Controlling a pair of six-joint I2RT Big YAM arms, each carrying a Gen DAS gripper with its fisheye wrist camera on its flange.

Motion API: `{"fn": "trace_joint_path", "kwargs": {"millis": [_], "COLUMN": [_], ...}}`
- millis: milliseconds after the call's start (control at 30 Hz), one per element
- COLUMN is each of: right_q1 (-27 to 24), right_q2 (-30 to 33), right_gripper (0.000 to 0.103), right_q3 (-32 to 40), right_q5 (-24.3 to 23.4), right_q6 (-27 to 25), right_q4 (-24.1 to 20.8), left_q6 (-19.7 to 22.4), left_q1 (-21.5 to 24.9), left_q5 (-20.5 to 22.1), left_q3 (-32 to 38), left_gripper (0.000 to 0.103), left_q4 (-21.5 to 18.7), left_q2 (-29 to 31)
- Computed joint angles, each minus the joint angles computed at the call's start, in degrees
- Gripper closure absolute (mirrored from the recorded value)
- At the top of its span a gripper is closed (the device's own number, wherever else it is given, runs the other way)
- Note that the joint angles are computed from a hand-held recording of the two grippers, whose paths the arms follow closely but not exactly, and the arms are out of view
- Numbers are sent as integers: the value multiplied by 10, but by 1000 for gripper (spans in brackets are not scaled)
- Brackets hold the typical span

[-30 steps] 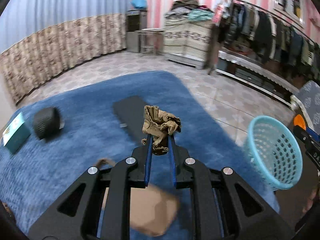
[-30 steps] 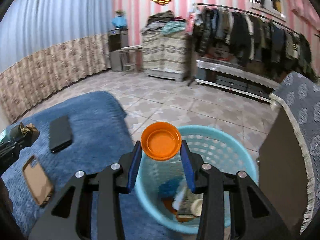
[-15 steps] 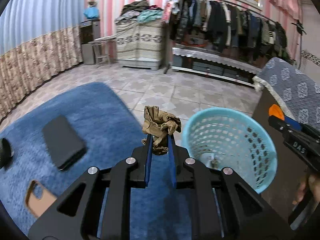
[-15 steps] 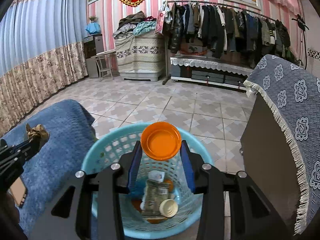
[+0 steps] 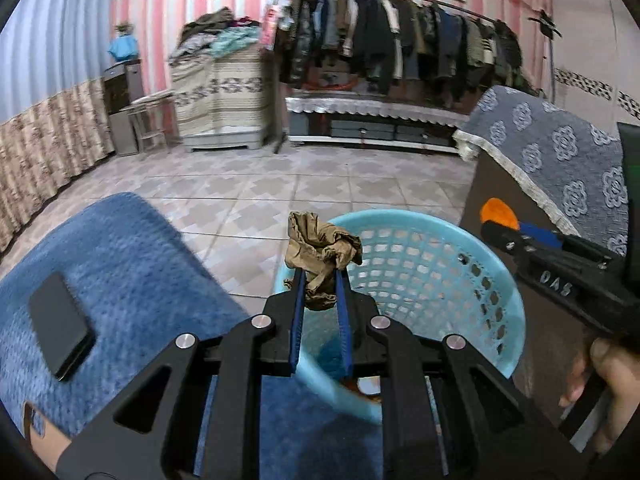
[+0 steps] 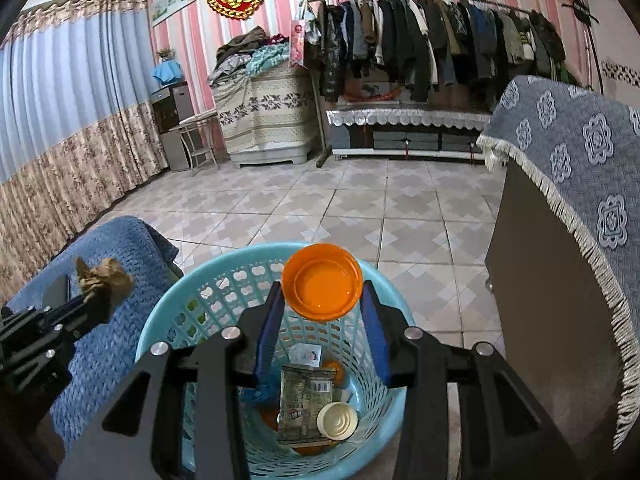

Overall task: Collect trash
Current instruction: 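Open the left gripper over the basket while the right gripper releases the orange lid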

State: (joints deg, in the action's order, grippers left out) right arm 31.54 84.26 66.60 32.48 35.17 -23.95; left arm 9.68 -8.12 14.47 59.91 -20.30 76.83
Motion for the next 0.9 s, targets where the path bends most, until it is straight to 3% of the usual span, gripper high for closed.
{"fn": "trace_joint_path", "kwargs": {"millis": [333,400,500,700,900], "right_q1": [-10,-10,-7,2,20], "right_q2": [-8,-4,0,14,44], "right_gripper": [64,64,64,64,64], "right_q3": [-10,-6,0,19,58], "right_q5": [10,8,10,13,12], "right_q6": [37,32,29,19,-12], "right_q4": [-15,-17,-20,-27,-36], "left_q6": [13,14,12,-14,-37], "left_q1": [-29,-32,-27,14,65], "left_q5": [7,0,-10,-24,-27], "left_q3": [46,54,47,41,34], "left_gripper": [84,53,35,19,11], "left_q4": [-22,-33,-17,-13,-10], "left_q2": [51,58,54,41,23]}}
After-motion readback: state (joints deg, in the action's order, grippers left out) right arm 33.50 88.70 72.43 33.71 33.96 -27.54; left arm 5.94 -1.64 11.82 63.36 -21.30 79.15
